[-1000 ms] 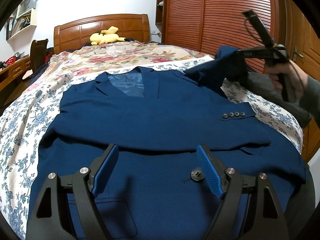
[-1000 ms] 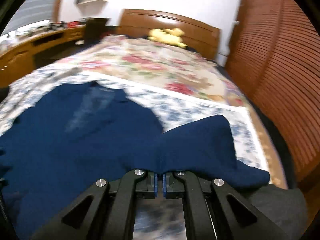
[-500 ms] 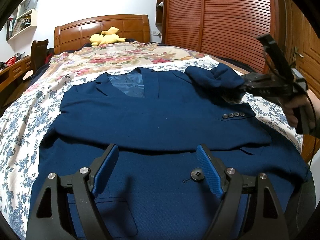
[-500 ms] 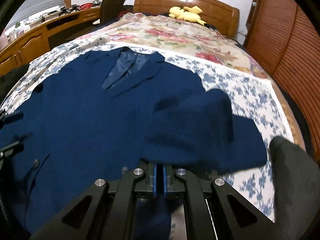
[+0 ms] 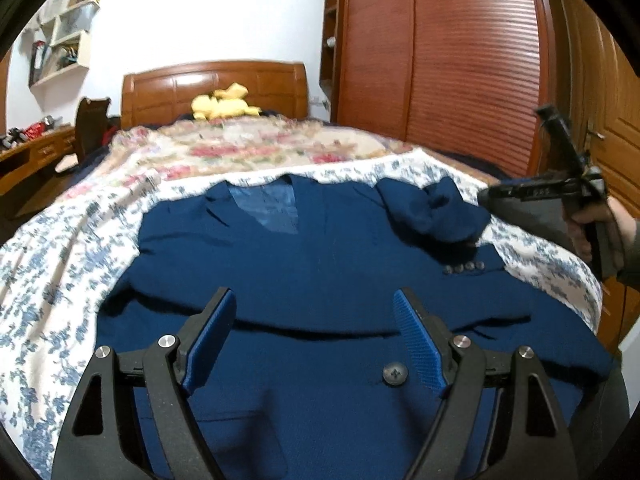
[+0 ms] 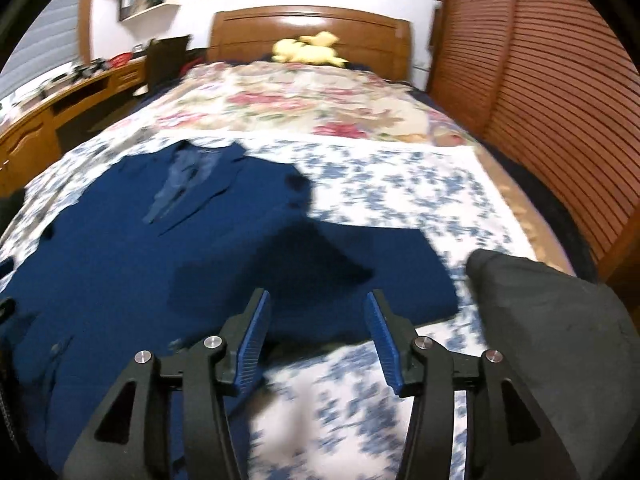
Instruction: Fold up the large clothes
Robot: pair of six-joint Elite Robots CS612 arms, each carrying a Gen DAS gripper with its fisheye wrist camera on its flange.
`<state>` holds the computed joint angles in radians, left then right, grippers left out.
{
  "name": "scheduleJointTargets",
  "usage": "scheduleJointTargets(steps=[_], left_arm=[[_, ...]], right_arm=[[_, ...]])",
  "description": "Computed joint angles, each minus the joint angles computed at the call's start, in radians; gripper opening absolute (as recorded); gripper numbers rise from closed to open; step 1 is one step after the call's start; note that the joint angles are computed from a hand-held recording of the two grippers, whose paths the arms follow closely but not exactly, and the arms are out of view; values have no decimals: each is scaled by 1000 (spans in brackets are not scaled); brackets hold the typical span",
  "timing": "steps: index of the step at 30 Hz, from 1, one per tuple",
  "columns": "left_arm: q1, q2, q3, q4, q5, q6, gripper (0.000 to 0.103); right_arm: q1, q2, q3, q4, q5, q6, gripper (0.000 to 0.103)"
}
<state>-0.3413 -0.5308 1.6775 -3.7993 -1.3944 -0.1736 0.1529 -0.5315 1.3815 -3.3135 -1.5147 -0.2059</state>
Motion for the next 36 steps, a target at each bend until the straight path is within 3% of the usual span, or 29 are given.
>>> scheduleJointTargets(steps=[5, 14, 29, 36], left_arm=[[-1, 4, 2, -57, 48, 19, 82], [16, -3, 10, -78, 41, -9, 82], [43, -14, 19, -50, 33, -66, 82], [43, -16, 23, -35, 43, -66, 82]], right_arm=[[-1, 46, -85, 82, -69, 62, 52], [-4, 107, -197, 234, -118, 188, 52], [-16, 149, -281, 342, -98, 248, 52], [-2, 169, -319, 363, -140, 228, 52]])
